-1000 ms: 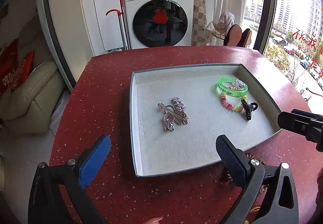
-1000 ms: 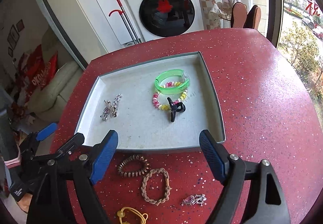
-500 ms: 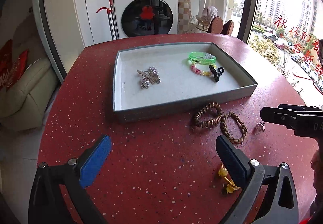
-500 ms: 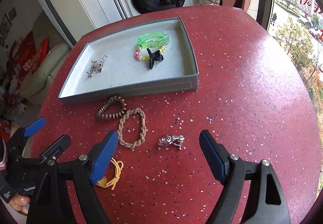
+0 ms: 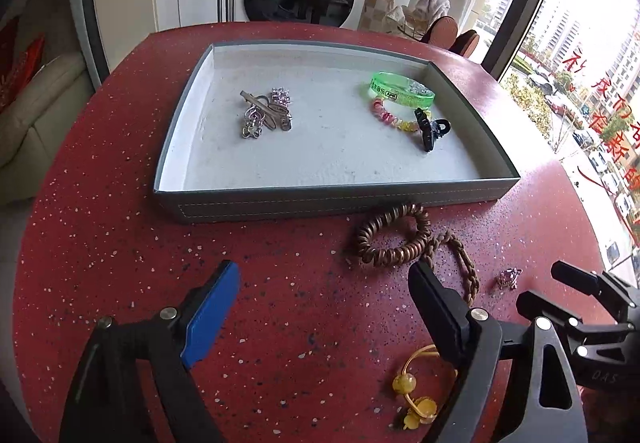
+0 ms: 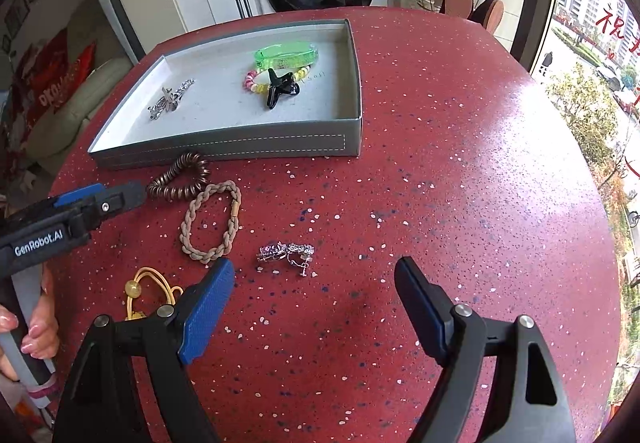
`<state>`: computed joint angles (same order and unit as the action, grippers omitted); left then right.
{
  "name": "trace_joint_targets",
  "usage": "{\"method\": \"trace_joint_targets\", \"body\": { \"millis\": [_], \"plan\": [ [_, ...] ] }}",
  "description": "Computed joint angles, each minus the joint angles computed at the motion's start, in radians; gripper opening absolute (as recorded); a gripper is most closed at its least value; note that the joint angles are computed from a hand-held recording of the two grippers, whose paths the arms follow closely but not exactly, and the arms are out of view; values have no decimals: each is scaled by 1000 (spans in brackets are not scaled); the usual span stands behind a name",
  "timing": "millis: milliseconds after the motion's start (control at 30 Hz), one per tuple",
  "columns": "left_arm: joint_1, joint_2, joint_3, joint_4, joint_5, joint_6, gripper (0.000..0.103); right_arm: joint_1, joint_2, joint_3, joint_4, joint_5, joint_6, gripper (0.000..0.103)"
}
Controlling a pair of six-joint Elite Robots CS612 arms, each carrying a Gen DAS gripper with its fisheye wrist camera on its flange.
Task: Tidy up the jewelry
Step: 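Grasp the silver charm with the right tool while the left tool grasps the brown coiled hair tie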
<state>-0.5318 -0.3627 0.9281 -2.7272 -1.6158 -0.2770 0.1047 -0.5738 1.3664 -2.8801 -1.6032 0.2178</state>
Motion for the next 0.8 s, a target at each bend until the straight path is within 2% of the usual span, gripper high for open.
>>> {"method": "trace_joint_targets", "body": {
  "millis": [133, 167, 267, 367, 400, 533, 567, 633, 700, 733, 800],
  "plan": [
    [1, 24, -47, 29, -5, -56, 98, 6, 18, -26, 6, -8, -48, 75],
    [-1, 29, -56, 37, -1, -59, 95, 8, 23, -32, 7, -11, -59, 73],
    [-7, 39, -74, 52, 15, -66, 95, 11, 36, -49, 15, -11, -76, 61],
    [-13, 46, -88, 67, 31, -62, 94, 15, 42, -53, 2, -32, -92, 56],
    [-15, 49, -93, 72, 35, -60, 84, 16, 42, -54, 0, -37, -97, 53],
    [-26, 53, -102, 85, 78, -31, 78, 20, 43, -52, -12, -48, -109, 36],
    [-29, 52, -102, 87, 92, -22, 70, 20, 43, -51, -13, -46, -107, 36],
    [-32, 51, -97, 83, 104, -8, 67, 21, 41, -46, -20, -49, -104, 36],
    [-33, 49, -92, 75, 107, 4, 48, 22, 40, -43, -25, -53, -101, 36],
    [-33, 47, -90, 74, 107, 12, 46, 23, 40, -42, -25, -58, -97, 36],
    [-32, 47, -90, 73, 95, 30, 31, 22, 38, -40, -23, -61, -86, 36]
  ]
}}
